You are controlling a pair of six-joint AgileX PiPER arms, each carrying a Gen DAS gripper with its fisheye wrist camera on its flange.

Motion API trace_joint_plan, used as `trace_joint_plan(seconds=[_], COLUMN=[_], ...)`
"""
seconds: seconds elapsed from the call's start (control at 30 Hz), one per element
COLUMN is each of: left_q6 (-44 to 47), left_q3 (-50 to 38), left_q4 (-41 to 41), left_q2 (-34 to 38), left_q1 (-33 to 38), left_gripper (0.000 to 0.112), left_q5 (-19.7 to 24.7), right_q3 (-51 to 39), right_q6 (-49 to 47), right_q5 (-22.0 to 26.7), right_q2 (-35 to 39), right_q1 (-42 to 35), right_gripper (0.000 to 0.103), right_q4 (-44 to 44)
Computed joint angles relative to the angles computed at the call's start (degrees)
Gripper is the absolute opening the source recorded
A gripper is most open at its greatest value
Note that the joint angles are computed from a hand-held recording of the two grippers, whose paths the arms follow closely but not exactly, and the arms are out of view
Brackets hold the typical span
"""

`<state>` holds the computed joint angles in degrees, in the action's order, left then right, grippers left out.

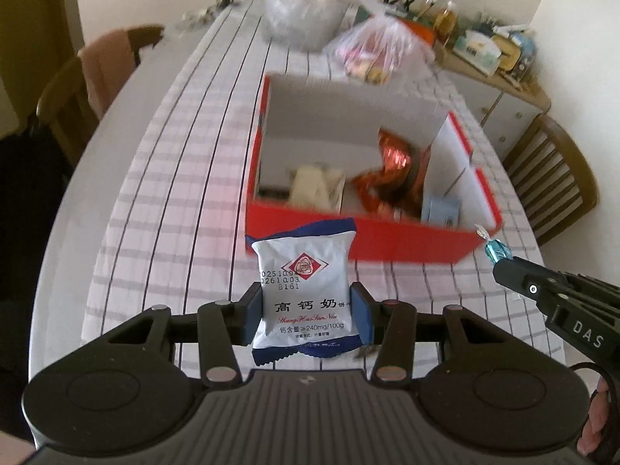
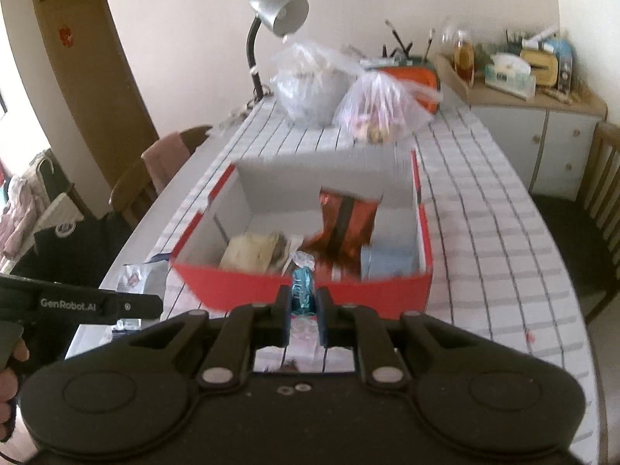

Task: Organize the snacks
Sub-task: 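Carry the biscuit packet and teal candy with both grippers over the red box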

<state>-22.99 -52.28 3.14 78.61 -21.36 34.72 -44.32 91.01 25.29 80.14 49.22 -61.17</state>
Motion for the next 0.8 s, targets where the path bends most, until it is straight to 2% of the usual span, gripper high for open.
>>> trace_joint_plan(seconds=[0.47, 0.8], left_q6=[-1.0, 3.4], left_q3=[-18.6, -31.5], left_q4=[6.1, 4.8], left_q2=[13.1, 25.5], left_q1=[0.6, 1.9], left_gripper=[0.047, 0.046], left_q5=[2.8, 6.3], right_q3=[-11.9, -18.6], right_q6=[-10.8, -23.7], right_q5=[-1.8, -3.0], right_q2=[10.3, 19.8], right_q1=[-11.1, -15.6], right_gripper=[0.012, 0.012], right_q4=[4.4, 15.3])
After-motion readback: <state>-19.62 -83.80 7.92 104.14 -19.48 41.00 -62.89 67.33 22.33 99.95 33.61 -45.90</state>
